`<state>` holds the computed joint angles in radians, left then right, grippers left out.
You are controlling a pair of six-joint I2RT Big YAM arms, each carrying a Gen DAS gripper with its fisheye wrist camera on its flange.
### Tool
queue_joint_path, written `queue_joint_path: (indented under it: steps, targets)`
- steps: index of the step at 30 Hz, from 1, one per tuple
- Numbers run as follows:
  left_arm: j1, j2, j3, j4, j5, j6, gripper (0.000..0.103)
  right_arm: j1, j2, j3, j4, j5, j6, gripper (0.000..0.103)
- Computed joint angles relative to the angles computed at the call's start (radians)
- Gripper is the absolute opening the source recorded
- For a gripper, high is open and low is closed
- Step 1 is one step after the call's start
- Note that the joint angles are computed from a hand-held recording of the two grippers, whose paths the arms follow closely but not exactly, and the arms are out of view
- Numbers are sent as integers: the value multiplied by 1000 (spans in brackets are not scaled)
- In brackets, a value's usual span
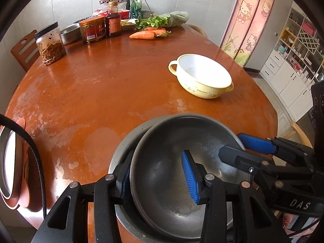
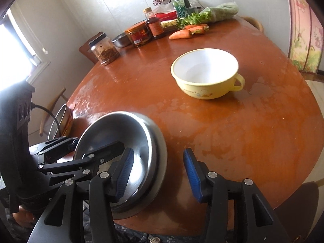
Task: Organize plates and bowls
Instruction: 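Lower the steel bowl into the steel basin with the left gripper, then open the left gripper and withdraw it from the bowl rim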
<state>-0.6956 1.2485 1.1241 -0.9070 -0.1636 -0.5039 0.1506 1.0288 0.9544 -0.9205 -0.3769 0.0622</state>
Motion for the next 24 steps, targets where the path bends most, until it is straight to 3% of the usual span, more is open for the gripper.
queue_joint_path:
  steps: [14, 24]
  targets:
    - [17, 20, 41, -57, 29, 20, 45, -53, 70, 81, -7, -33, -11, 53]
    - [53, 20, 77, -69, 17, 22, 48, -138, 152, 177, 18, -21, -6, 53]
